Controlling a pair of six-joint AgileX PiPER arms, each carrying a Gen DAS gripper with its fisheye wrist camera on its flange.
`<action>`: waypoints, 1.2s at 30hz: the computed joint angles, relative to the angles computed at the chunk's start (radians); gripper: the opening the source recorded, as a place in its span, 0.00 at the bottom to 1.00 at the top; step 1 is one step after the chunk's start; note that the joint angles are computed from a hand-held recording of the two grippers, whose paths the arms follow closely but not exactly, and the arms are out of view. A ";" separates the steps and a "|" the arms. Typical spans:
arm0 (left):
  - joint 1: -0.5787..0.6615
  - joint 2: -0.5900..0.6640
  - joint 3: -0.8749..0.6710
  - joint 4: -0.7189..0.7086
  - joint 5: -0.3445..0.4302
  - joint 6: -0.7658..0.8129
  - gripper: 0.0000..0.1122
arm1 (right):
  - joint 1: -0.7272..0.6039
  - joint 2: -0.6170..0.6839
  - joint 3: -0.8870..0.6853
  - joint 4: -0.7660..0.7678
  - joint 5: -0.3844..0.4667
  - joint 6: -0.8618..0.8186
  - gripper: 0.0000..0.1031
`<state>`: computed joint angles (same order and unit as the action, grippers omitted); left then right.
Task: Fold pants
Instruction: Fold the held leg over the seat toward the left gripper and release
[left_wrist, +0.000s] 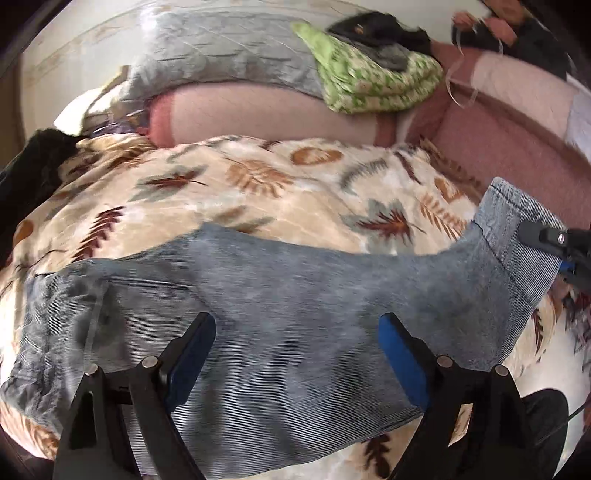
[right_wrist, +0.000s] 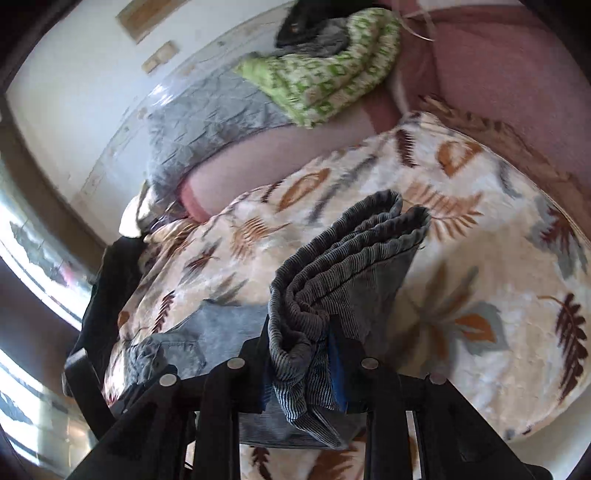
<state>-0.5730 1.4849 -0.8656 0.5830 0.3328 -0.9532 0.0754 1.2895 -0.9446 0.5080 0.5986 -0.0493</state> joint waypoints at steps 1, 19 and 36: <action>0.057 -0.057 0.041 -0.023 -0.004 0.017 0.80 | 0.100 0.027 -0.025 -0.046 -0.026 0.036 0.26; 0.156 -0.195 0.125 -0.241 0.011 0.248 0.80 | 0.071 0.221 0.253 1.064 0.110 -0.906 0.68; -0.075 0.156 -0.060 0.006 0.175 0.003 0.81 | -0.162 0.804 -0.337 0.765 0.422 -0.513 0.70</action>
<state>-0.6485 1.6414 -0.9258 0.5886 0.5082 -0.9500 -0.0863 2.0933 -1.2818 1.2730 1.0204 -0.5619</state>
